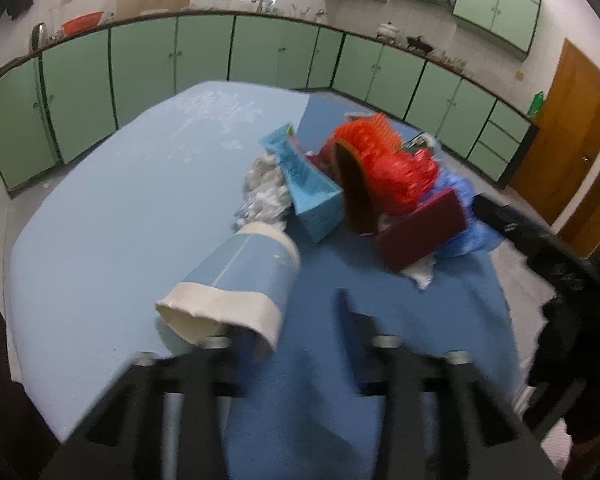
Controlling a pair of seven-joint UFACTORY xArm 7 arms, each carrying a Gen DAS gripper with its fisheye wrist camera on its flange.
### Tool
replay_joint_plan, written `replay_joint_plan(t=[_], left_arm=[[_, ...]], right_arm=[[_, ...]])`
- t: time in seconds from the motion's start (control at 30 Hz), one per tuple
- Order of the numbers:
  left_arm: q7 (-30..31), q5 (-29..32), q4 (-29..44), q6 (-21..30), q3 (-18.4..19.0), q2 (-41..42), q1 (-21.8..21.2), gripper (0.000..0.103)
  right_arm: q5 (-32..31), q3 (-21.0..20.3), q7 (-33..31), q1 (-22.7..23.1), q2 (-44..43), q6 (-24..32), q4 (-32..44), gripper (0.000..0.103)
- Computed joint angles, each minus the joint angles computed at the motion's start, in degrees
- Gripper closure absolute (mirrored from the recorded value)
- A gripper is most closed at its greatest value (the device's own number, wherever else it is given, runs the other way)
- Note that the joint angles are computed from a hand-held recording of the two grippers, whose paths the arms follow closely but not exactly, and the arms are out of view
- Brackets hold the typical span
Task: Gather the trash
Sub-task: 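Bring the open left gripper toward the white-and-blue paper cup, then close the left gripper around the white-and-blue paper cup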
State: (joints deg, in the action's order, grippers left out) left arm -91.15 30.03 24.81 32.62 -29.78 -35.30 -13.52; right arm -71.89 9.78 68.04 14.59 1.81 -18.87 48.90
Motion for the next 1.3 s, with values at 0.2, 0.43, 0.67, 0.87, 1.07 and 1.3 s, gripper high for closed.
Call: replay_joint_plan(t=[0.2,0.43,0.67,0.87,1.07,1.3], left_arm=[[-2.2,0.8,-1.4,-0.6,-1.3,-3.0,1.2,0.099],[-2.7,5.4,-1.6,-1.9,-1.9,-4.0,7.0,0.099],[-4.5,10.6,-0.7,-6.4,-1.0,2.8,13.6,0.057],[-2.1,5.6,-2.1,-1.6,1.0,-0.6,6.0,0.035],[-0.1,0.1,-3.7,0.5,2.4,-3.3,0.8,0.028],[1.5,-5.0,-4.8,5.0,2.0,-7.7,-2.6,0.026]], right_arm=[[-0.2,0.1,0.9,-0.3,0.4,0.8,0.6,0.024],[-4.9,1.5,5.1,-1.5,2.0,1.6,2.6,0.024],[-9.3,1.6,9.4,-1.6,2.5,2.3,4.1,0.024],[-10.4,1.5,11.4,-2.1,3.3,1.9,4.8,0.024],[-4.9,1.1,5.3,-1.1,1.7,1.0,2.3,0.024],[-1.2,0.7,1.9,-0.4,0.2,0.7,0.9,0.024]])
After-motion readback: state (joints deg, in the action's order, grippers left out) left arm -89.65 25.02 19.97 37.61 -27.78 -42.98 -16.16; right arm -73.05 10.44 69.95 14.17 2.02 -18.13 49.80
